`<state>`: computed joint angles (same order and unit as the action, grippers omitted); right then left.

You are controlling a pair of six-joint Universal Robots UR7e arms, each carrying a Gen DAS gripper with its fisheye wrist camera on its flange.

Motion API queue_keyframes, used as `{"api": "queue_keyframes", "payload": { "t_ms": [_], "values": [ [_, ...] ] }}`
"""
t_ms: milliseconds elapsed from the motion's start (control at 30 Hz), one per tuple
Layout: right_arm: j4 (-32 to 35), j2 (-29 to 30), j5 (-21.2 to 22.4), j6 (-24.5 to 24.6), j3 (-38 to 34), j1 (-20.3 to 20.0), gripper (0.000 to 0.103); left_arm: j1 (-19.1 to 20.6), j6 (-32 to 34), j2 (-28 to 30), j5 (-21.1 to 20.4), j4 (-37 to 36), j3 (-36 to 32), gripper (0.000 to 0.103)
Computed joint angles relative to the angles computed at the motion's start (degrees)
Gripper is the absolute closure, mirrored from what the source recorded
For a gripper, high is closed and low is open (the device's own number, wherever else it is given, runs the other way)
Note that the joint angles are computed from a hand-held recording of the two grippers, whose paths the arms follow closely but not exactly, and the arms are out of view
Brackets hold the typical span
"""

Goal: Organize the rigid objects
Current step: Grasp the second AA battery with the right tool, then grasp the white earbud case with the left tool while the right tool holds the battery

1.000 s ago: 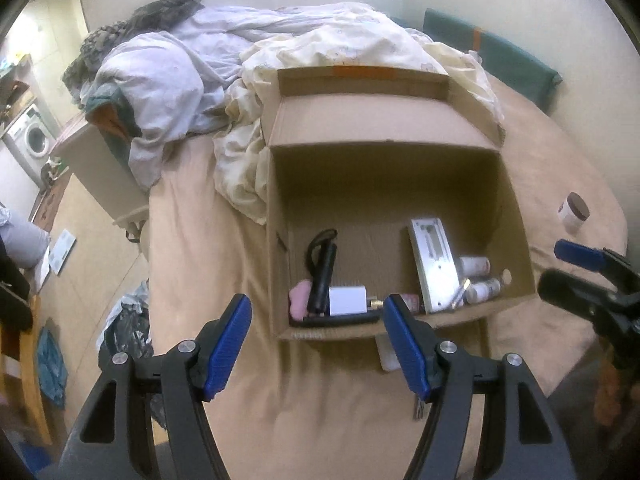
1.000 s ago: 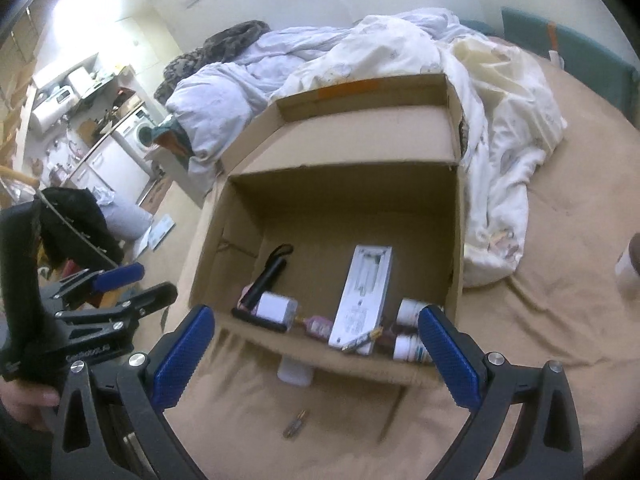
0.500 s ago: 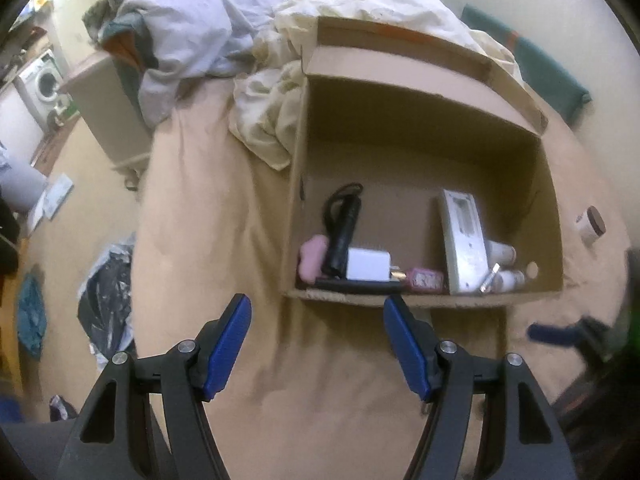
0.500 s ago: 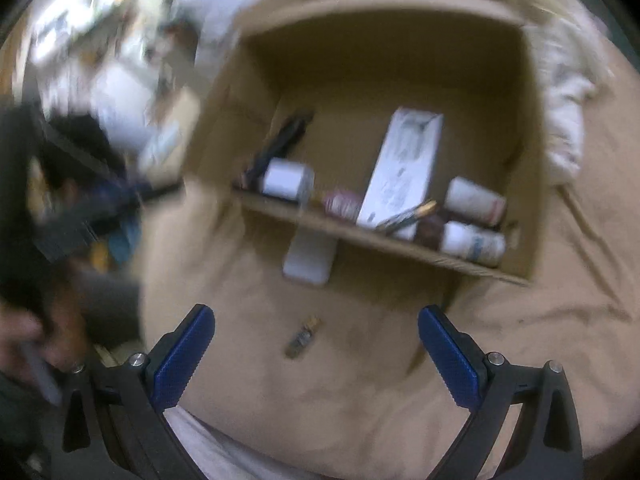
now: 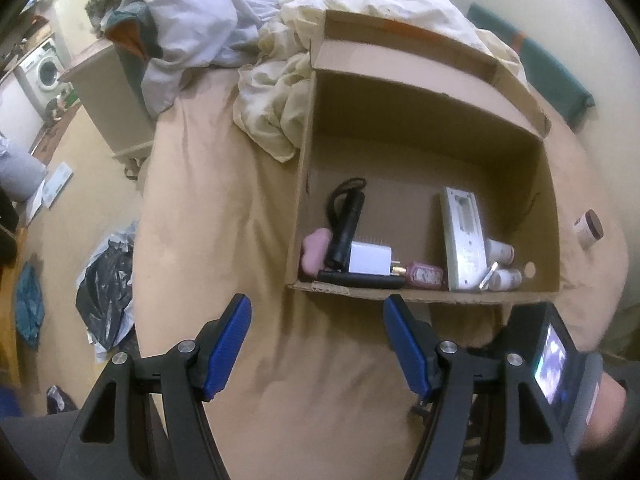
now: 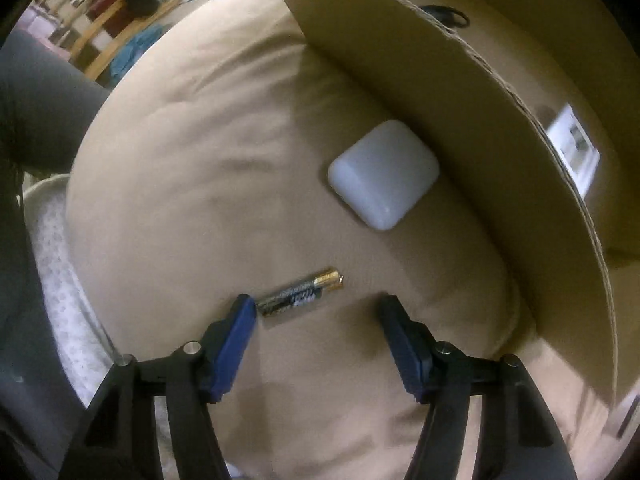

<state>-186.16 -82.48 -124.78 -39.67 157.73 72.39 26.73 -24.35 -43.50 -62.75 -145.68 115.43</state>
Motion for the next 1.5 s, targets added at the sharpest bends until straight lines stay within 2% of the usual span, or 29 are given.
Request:
{"api": "queue_keyframes", "payload": {
  "t_ms": [100,167,267,300,433,500,567,667,800,900,967,1033,1133,1200,1267,1367,1433,1500],
  "values": [
    [-3.4,1.84,0.63,-0.74,-0.06,-0.36,0.033,0.04,0.06,0.14,-0.2,0.4,-0.15,0.037],
    [-5.89,3.85,-0.54,-1.74,-0.04,0.98,0.036,0.08,0.09,0.23,-0.26,0.34,-0.22,0.037],
    [-7.79,4.58,-0.83,-3.23,0.17,1.87,0.049,0.07,0.1,0.34,-0.09,0.2,-0.26,0.037],
    [-8.13,4.49,-0.66,-3.11,0.35,2.18,0.058,0.04,0.06,0.37,0.05,0.23,-0.24,0.037],
    [-8.36,3.97,-1.28,-2.63,0.58,3.1,0.058,0.28,-0.37,0.52,0.21,0.7,-0.35,0.037],
    [-5.83,2.12,-1.36,-0.71,0.56,3.94,0.058,0.42,-0.57,0.63,0.48,1.03,-0.52,0.037],
    [-2.42,-1.41,-1.24,0.97,0.82,5.05,0.058,0.49,-0.86,0.7,0.85,1.22,-0.63,0.037],
    [5.66,-10.19,-0.23,4.06,0.38,5.95,0.058,0.77,-1.36,0.72,0.86,1.38,-0.76,0.037],
    [17.72,-23.64,2.33,10.08,-0.88,7.49,0.058,0.73,-1.3,0.77,0.67,1.41,-0.79,0.037],
    [25.81,-34.65,3.92,12.64,-1.54,7.8,0.058,0.48,-0.83,0.94,0.76,1.41,-0.7,0.037],
    [28.05,-39.54,4.4,13.78,-1.74,8.07,0.058,0.44,-0.79,1.08,0.7,1.6,-0.7,0.037],
    [26.82,-41.65,4.91,14.74,-1.28,9.0,0.058,0.56,-0.69,0.98,0.41,1.14,-0.47,0.037],
    [21.77,-44.34,8.03,14.0,0.42,6.57,0.058,0.47,-0.42,0.86,0.45,-0.14,0.05,0.037],
    [18.97,-46.81,11.94,13.03,2.0,1.75,0.058,0.4,0.06,1.02,0.31,-0.47,0.18,0.037],
    [15.42,-45.26,13.48,14.88,2.64,-0.88,0.058,0.36,0.36,1.28,-0.41,-0.74,0.36,0.037],
    [16.32,-49.6,17.39,15.8,2.54,-3.77,0.058,0.44,1.3,1.85,-3.32,-1.2,0.33,0.037],
    [18.07,-52.76,21.4,16.29,2.25,-7.07,0.058,0.56,1.8,2.49,-5.85,-1.49,0.07,0.037],
    [19.21,-54.85,24.52,17.06,2.12,-10.43,0.058,0.36,1.47,3.68,-6.27,-0.24,-0.69,0.037]
  ]
}}
